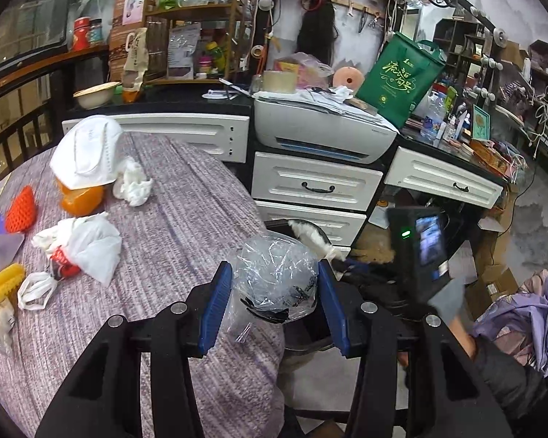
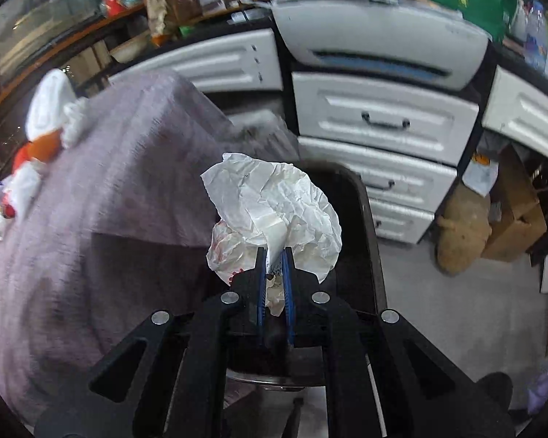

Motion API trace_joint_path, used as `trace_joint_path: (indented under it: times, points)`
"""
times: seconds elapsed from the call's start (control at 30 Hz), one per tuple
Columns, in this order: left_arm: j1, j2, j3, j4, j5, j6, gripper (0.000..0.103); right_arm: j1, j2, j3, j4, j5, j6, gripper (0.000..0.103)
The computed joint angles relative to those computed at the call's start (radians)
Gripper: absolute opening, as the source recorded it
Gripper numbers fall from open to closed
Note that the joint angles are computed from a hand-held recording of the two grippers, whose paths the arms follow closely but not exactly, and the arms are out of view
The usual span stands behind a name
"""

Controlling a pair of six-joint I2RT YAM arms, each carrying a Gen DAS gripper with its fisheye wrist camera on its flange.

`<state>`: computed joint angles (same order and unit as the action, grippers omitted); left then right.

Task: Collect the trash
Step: 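Carry the tissue and clear bag in both tools over the black bin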

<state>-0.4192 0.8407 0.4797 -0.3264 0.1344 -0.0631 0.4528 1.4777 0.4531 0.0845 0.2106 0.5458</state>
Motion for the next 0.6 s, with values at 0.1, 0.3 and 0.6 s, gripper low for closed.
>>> trace_joint_path:
  times: [0.1,0.3,0.6]
  points:
    - [-0.047,0.030,0.002,0.026,-0.033,-0.019,0.048,-0.033,0.135,0.009,0.076,-0.020,0.009,0.009]
    - [-0.090,0.090,0.008,0.054,-0.053,-0.042,0.048,-0.072,0.296,0.013,0.175,-0.039,0.048,0.021]
    - [-0.117,0.162,0.011,0.096,-0.061,-0.059,0.048,-0.049,0.195,-0.073,0.187,0.028,0.096,0.071]
